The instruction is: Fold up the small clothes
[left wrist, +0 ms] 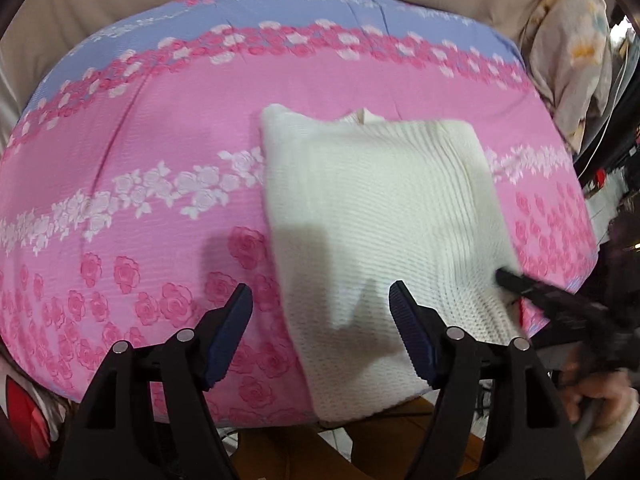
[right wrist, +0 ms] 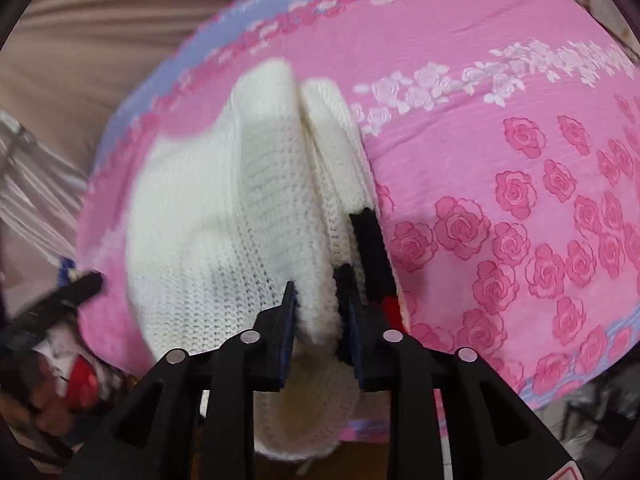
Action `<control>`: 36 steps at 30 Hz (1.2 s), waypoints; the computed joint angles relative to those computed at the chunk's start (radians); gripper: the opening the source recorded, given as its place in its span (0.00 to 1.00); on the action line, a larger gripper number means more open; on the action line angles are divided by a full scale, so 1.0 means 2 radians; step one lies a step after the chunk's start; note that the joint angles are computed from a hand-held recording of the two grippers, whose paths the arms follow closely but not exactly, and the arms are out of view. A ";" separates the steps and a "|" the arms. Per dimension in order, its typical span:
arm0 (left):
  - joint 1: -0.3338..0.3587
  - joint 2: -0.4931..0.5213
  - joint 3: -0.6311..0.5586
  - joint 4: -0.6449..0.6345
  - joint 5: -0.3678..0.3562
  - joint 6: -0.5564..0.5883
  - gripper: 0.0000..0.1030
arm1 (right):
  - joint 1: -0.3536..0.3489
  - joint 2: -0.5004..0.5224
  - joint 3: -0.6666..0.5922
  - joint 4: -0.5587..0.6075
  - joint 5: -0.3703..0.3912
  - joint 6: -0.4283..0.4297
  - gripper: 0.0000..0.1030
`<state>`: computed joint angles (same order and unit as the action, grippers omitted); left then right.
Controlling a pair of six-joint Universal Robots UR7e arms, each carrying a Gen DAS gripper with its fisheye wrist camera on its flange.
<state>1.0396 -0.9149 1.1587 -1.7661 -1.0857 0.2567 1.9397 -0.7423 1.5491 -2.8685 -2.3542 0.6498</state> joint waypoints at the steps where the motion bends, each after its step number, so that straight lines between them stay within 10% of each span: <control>1: -0.001 -0.001 0.004 -0.001 0.001 -0.002 0.66 | 0.012 -0.003 0.001 -0.004 -0.019 -0.002 0.29; 8: 0.000 -0.003 0.006 0.005 0.006 -0.007 0.66 | 0.003 -0.017 0.024 0.019 0.080 0.002 0.56; 11: 0.000 -0.003 0.002 0.020 0.001 0.005 0.66 | 0.009 -0.013 0.041 -0.055 0.106 -0.016 0.04; 15: -0.001 0.003 -0.002 0.066 0.011 0.021 0.66 | 0.020 -0.013 0.069 -0.200 0.095 -0.054 0.02; 20: 0.004 0.021 -0.010 0.123 0.038 0.004 0.66 | -0.013 -0.022 0.099 -0.018 0.014 0.050 0.00; 23: 0.006 0.021 -0.004 0.122 0.050 -0.001 0.65 | 0.003 -0.037 0.104 -0.009 0.012 0.074 0.01; 27: 0.006 0.013 0.004 0.096 0.040 0.004 0.65 | 0.033 -0.030 0.072 -0.106 -0.036 -0.018 0.19; 29: 0.003 0.008 0.011 0.084 0.039 0.004 0.65 | 0.028 -0.020 0.040 -0.094 -0.025 -0.051 0.51; 32: -0.001 0.001 0.020 0.064 0.036 0.008 0.65 | 0.000 0.008 -0.014 -0.041 0.008 -0.081 0.58; 33: -0.003 -0.004 0.025 0.050 0.036 0.013 0.65 | -0.007 0.013 -0.028 -0.004 0.012 -0.073 0.50; 34: -0.005 -0.007 0.030 0.042 0.036 0.016 0.66 | -0.013 0.018 -0.035 0.012 0.020 -0.075 0.13; 36: -0.008 -0.014 0.035 0.026 0.041 0.024 0.66 | -0.006 0.021 -0.042 -0.019 0.034 -0.104 0.10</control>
<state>1.0245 -0.9428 1.2291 -1.7149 -1.0043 0.3052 1.9272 -0.7004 1.4655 -2.9067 -2.2866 0.4428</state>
